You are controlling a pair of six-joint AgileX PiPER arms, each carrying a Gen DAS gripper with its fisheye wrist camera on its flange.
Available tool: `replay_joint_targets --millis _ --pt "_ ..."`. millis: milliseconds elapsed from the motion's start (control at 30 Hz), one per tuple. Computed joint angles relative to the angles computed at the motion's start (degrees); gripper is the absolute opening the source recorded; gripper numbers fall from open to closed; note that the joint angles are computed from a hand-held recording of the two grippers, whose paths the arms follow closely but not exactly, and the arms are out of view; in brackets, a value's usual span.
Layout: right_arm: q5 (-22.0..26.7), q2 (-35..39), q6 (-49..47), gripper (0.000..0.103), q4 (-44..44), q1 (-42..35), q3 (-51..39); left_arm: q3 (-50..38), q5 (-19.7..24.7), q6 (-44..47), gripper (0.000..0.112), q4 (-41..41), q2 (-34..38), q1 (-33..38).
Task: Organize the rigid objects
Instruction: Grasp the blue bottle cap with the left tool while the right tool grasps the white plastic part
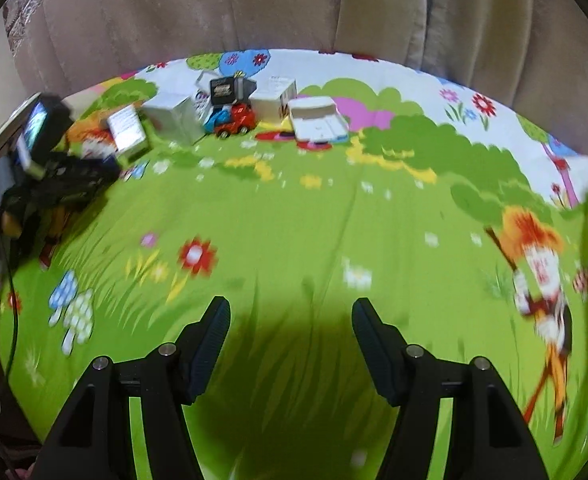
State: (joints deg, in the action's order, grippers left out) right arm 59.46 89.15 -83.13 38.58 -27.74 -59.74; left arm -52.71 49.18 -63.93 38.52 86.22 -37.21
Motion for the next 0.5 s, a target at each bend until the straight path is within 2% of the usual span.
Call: replay_joint_targets --millis 67,100,200,267,400,433,467,500 --pt "-0.52 4.26 3.11 0.064 0.57 3.45 -4.33 2.93 -8.11 -3.91 0.035 -3.15 -4.64 -0.75" --pt "-0.57 5.96 4.27 0.064 0.84 4.66 -6.14 3.59 -10.72 -5.31 0.035 -3.88 -5.40 -1.32" --pt "-2.39 13.45 9.33 0.064 2.27 10.45 -14.22 3.01 -12.73 -14.94 0.035 0.32 -3.51 -6.61" --pt "-4.76 18.53 13.54 0.064 1.16 15.01 -20.20 2.87 -15.67 -17.14 0.035 0.02 -1.55 -7.05" --pt "-7.47 28.06 22.38 0.064 -4.81 22.79 -32.46 0.16 -11.37 -21.58 0.036 3.28 3.69 -8.38" --pt "-8.19 30.23 24.89 0.069 -6.95 24.51 -35.29 0.10 -10.77 -21.59 0.037 3.61 3.40 -8.52" --pt "-10.44 31.08 25.11 0.074 -7.30 25.85 -36.19 0.15 -10.15 -21.65 0.045 3.95 3.44 -8.71" --pt "-10.68 31.97 25.86 0.075 -8.23 26.63 -37.44 0.04 -9.34 -21.90 0.054 4.35 3.64 -8.94"
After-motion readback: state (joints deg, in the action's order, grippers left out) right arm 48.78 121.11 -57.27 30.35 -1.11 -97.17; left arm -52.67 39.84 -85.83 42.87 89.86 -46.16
